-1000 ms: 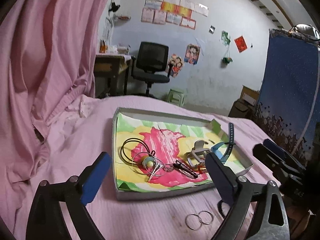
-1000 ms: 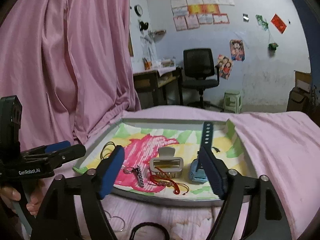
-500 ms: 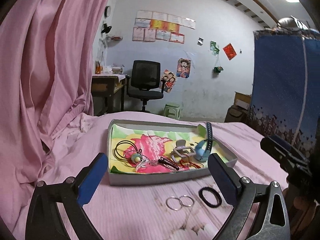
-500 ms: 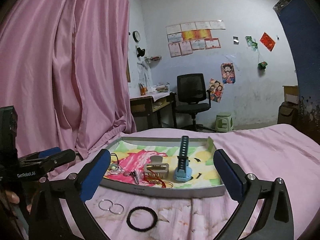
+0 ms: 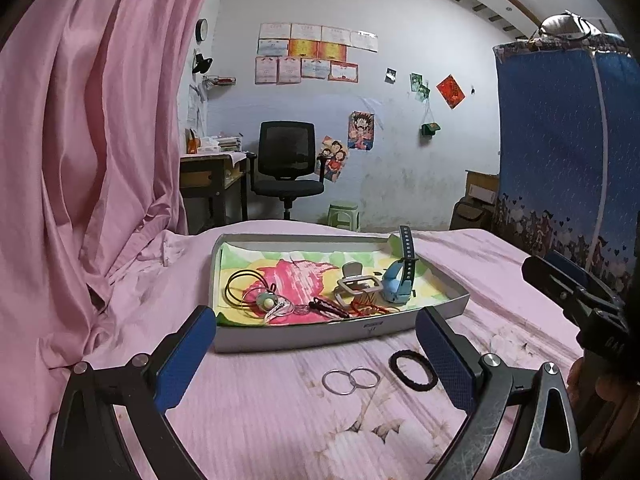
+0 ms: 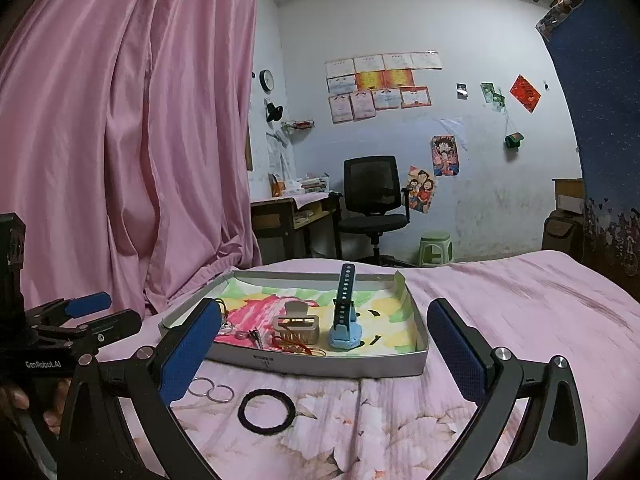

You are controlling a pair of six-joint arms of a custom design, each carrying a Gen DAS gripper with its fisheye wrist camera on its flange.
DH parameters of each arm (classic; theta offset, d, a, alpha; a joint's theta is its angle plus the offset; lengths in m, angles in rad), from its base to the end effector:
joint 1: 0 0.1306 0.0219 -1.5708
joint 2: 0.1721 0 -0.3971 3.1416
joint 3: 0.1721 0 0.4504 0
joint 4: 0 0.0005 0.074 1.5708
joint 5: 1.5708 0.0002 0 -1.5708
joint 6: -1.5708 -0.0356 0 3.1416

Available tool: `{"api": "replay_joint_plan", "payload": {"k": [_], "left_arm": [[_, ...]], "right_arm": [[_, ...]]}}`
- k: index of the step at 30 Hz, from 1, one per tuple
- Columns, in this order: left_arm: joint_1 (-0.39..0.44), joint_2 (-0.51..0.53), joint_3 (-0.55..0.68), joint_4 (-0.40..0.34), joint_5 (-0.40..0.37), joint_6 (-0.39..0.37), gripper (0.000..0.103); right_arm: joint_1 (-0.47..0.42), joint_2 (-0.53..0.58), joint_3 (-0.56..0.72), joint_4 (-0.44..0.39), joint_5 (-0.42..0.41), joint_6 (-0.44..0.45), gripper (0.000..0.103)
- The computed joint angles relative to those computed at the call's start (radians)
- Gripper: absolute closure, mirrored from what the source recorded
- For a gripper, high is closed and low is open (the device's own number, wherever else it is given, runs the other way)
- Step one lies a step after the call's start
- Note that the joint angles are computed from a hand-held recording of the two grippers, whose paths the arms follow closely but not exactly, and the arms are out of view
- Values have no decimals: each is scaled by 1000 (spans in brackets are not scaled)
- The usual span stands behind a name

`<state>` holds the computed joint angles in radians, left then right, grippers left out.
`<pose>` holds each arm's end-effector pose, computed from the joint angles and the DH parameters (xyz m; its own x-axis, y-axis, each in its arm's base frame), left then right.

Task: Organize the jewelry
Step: 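Withdraw both tools toward the remaining silver rings and black hair tie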

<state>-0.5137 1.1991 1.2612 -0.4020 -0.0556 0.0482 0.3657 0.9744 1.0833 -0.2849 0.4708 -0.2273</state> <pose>0.4326 -0.2424 0.5111 -0.3115 0.1205 -0.9426 0.4305 0.9022 -0.0269 0.3890 0.1311 0.5227 -0.1371 0.1625 -0.9771 0.1327 0.9806 0.1445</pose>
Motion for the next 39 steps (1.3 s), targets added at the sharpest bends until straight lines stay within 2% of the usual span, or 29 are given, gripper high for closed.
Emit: {"api": "replay_joint_plan", "payload": {"k": [9, 17, 26, 27, 31, 36, 39], "left_arm": [[-13, 9, 11, -38, -31, -13, 3], [-5, 71, 79, -161, -24, 0, 3], [14, 141, 149, -299, 45, 10, 3], [15, 144, 152, -305, 54, 12, 3], [19, 162, 168, -333, 87, 8, 12], [28, 198, 205, -391, 131, 8, 33], [37, 215, 223, -424, 172, 15, 39]], "right_arm": [[-6, -4, -15, -18, -26, -15, 2], [-26, 32, 13, -116, -76, -63, 2], [-48, 70, 33, -195, -162, -91, 2], [-50, 75, 35, -203, -173, -93, 5], [-58, 102, 57, -247, -210, -98, 32], [-60, 131, 76, -286, -258, -89, 45], [-60, 145, 85, -303, -276, -84, 54]]}}
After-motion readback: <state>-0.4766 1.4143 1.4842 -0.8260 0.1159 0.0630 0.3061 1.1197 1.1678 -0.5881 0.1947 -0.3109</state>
